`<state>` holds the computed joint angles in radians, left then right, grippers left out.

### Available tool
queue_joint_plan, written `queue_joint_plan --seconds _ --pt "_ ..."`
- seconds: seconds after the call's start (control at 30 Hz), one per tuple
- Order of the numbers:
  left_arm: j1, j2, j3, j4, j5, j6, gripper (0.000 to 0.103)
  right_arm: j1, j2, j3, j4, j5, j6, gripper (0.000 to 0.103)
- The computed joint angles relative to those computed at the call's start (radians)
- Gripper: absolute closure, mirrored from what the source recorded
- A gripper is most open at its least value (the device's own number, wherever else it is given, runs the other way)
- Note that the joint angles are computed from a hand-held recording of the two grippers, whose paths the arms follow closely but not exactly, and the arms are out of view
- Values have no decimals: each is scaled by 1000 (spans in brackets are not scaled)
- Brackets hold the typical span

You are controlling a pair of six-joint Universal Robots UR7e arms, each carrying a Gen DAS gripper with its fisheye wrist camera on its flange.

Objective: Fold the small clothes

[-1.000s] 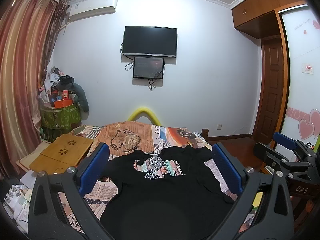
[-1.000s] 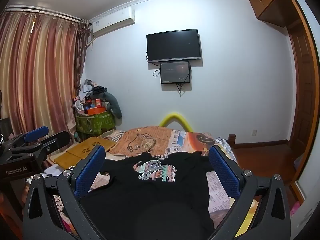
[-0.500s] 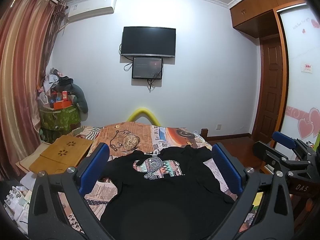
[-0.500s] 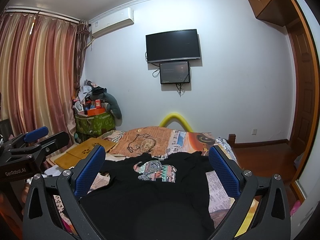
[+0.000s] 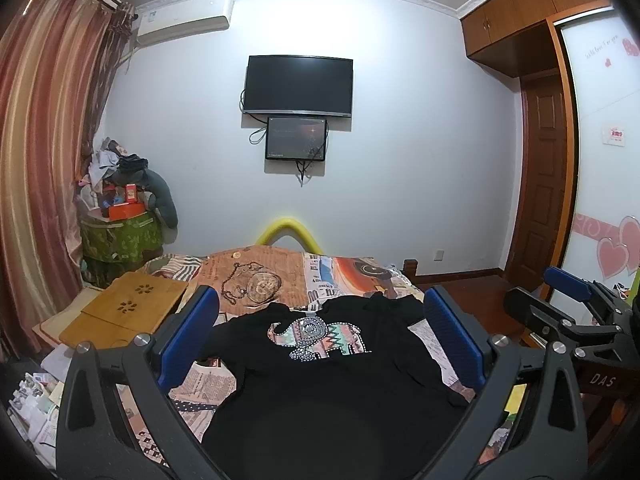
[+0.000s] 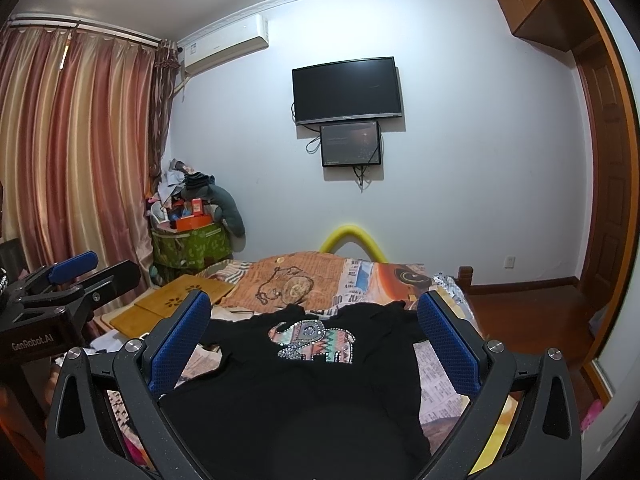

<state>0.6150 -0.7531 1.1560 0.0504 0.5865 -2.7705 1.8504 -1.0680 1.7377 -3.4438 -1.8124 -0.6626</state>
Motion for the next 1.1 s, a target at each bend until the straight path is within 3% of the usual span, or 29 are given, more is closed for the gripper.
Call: queue_joint_plan --seconds 1.1 --pt "8 15 -18 12 11 -10 0 -3 5 -10 9 -11 1 0"
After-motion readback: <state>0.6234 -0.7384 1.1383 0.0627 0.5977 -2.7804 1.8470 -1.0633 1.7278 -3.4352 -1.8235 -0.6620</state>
